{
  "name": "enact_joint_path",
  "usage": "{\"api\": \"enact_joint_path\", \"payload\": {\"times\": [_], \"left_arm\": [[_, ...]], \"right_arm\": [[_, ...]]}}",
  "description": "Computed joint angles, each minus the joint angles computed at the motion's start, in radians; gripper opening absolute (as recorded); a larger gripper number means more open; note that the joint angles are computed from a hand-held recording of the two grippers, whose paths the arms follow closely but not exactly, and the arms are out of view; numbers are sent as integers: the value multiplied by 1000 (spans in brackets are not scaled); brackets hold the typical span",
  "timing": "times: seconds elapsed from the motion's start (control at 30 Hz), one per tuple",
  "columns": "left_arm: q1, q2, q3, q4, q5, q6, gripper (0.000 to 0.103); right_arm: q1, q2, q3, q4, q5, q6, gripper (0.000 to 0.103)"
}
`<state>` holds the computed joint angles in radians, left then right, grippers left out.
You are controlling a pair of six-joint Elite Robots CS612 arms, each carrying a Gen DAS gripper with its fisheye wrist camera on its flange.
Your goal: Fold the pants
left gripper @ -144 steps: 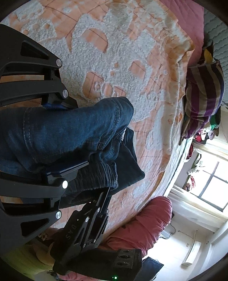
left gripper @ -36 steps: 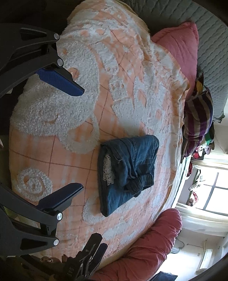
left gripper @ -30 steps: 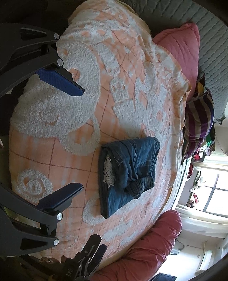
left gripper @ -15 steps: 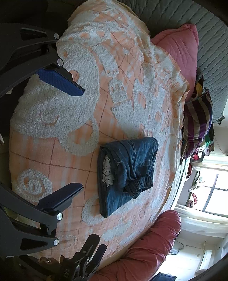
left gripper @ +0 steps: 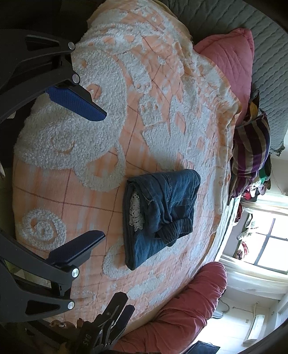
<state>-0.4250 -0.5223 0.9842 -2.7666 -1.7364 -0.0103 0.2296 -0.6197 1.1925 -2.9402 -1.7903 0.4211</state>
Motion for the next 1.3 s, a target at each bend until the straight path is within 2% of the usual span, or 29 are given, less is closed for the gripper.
{"api": "enact_joint_path", "payload": {"times": [0.47, 0.7, 1.3], "left_arm": [[0, -1, 0, 12, 11, -4, 99], [-3, -2, -1, 26, 43, 1, 99], [-2, -2, -8, 39, 48, 0, 99]], "right_arm": [[1, 0, 1, 0, -7, -5, 94], [1, -1, 1, 3, -7, -4, 94], [1, -3, 6, 1, -13, -2, 94]]}}
